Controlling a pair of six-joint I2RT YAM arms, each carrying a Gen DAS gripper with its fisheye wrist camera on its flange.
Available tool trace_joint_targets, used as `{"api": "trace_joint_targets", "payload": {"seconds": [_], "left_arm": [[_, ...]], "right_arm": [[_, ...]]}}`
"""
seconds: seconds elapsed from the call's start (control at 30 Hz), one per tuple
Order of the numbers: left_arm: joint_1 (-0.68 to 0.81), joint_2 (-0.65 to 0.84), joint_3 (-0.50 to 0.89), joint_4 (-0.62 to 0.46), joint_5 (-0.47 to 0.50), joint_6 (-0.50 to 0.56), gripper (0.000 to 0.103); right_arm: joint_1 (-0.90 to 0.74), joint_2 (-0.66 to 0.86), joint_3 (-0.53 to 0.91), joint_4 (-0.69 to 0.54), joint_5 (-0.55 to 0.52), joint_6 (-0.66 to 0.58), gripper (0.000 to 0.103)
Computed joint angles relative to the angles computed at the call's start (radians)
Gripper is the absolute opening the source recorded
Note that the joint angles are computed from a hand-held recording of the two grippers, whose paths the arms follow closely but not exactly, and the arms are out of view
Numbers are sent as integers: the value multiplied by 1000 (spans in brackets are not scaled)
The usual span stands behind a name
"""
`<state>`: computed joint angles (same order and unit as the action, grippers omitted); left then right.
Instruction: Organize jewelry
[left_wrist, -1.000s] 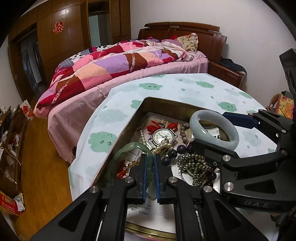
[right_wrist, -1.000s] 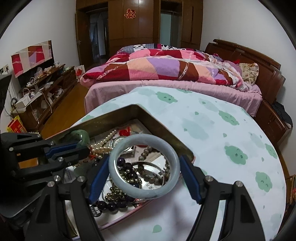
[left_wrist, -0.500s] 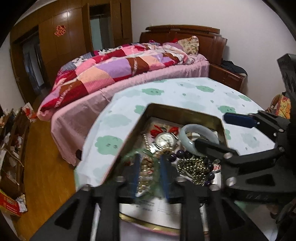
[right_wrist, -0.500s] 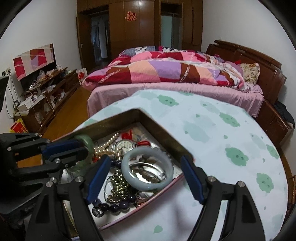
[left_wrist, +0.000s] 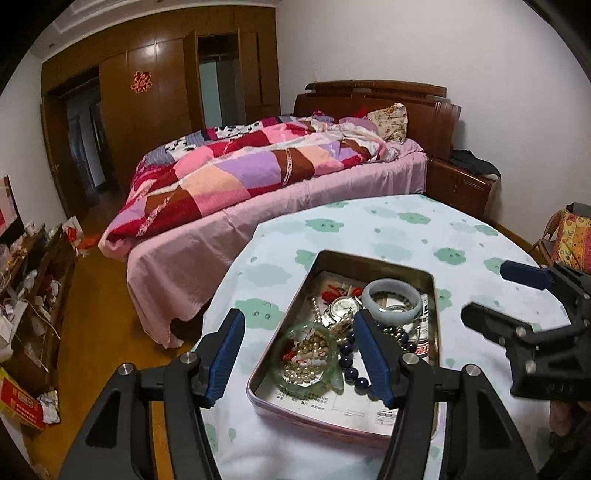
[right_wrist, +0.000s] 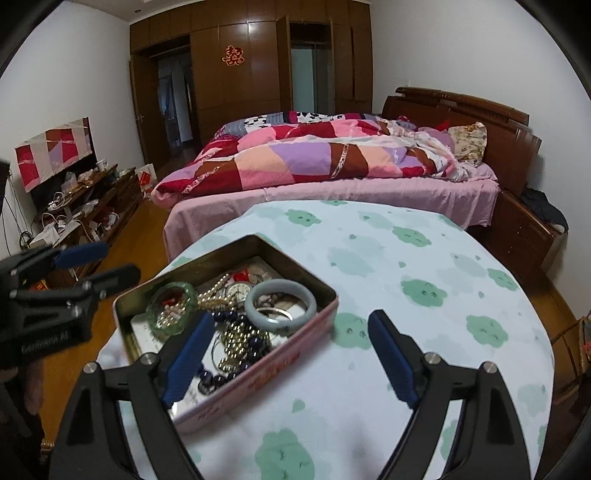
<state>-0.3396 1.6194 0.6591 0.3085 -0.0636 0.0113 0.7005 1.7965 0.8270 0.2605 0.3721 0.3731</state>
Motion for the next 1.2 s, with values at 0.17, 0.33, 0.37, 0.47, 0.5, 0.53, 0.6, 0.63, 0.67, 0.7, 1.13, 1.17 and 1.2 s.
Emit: {"api": "trace_joint_targets", "payload": {"seconds": [0.17, 0.33, 0.37, 0.47, 0.5, 0.53, 0.6, 0.63, 0.67, 0.7, 1.13, 1.17, 1.2], "left_arm": [[-18, -44, -14, -15, -10, 4, 62], [-28, -68, -19, -27, -15, 10, 62], [-31, -72, -23, -26, -17, 9, 62], [-34, -83, -29, -25, -17, 10, 62], [-33, -87, -31, -25, -15, 10, 62], [-33, -90, -32, -25, -13, 10, 62], [-33, -97, -38, -25, -14, 9, 62], [-33, -98, -38, -26, -13, 9, 62], [-33, -99, -37, -28, -14, 9, 62], [-32, -102, -39, -28, -14, 9, 62], [-21, -115, -34, -42, -9, 8, 63], [-21, -116, -35, -41, -10, 9, 63], [-21, -116, -35, -41, -10, 9, 63]], "right_arm": [[11, -46, -45, 8, 27, 16, 88], [12, -73, -70, 15, 51, 26, 89], [11, -74, -72, 15, 53, 28, 89], [19, -83, -82, 12, 67, 36, 89], [22, -88, -85, 8, 72, 37, 89], [25, -89, -84, 4, 76, 37, 89], [32, -97, -87, -1, 86, 37, 89], [35, -99, -87, -2, 91, 36, 89], [37, -103, -90, -2, 95, 37, 89], [40, -106, -93, -1, 98, 37, 89], [43, -120, -101, -13, 101, 40, 90], [43, -121, -102, -15, 101, 39, 90], [43, -121, -102, -16, 102, 39, 90]]}}
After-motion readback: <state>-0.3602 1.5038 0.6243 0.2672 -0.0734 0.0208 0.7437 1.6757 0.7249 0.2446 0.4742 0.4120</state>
